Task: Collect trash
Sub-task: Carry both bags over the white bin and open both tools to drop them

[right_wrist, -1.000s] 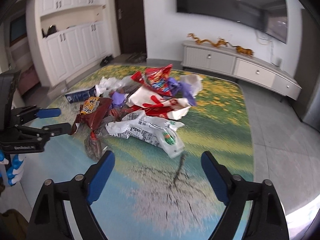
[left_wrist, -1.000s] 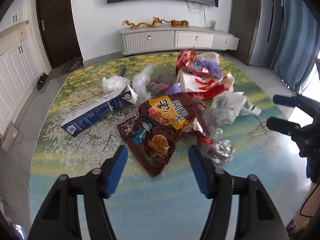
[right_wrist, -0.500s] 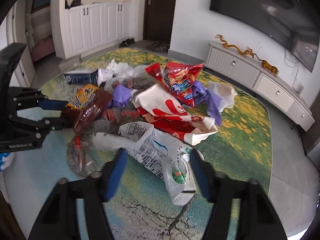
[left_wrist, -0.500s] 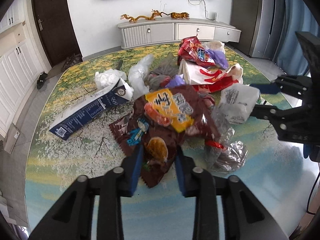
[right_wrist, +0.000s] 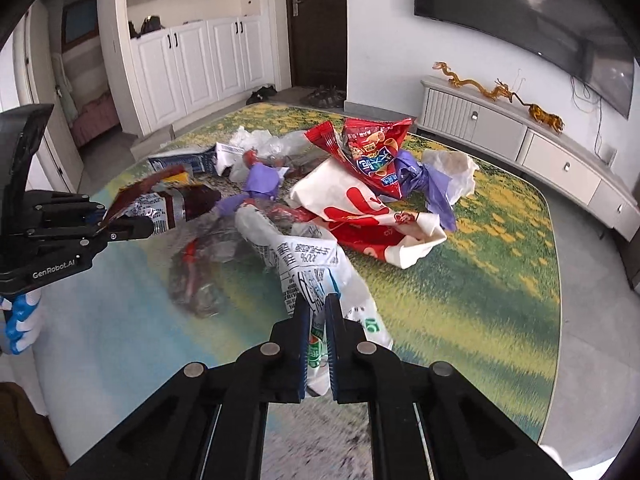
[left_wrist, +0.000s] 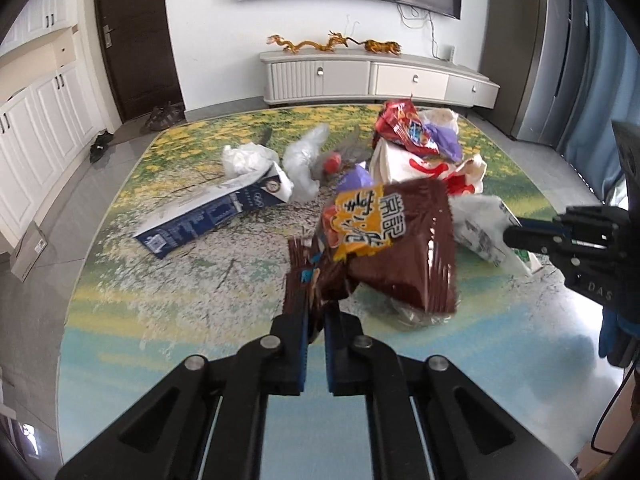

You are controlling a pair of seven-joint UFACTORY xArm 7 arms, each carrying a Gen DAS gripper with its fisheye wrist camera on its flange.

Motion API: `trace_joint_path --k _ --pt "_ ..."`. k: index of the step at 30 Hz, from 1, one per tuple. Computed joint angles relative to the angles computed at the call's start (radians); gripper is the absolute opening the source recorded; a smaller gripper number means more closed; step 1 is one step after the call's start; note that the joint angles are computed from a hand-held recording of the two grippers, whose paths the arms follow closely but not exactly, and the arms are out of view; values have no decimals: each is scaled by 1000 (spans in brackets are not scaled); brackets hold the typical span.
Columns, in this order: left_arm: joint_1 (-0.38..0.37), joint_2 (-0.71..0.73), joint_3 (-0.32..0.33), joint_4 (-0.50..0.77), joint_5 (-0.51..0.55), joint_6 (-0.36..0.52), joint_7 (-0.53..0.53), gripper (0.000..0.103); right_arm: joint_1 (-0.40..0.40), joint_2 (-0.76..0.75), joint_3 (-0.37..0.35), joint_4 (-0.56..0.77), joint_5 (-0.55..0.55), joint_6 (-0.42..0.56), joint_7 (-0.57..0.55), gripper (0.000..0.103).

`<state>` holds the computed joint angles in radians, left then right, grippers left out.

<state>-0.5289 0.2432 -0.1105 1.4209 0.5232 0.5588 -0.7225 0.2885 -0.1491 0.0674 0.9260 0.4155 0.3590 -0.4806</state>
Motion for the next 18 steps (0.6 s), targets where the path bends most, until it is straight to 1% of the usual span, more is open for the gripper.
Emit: trace_joint_path --k 4,10,14,18 --pt "-8 -45 -2 -34 32 6 -41 6 20 -59 -8 -46 46 -18 -7 7" --pt "-8 -96 -28 -52 78 18 -88 6 48 -150 -22 -104 46 -59 30 7" --pt "-8 -107 -51 -38 79 19 -84 6 59 -215 -39 -142 20 -86 69 7" --pt "-26 -80 -71 20 63 26 -43 6 44 -313 -57 -209 -21 -109 129 7"
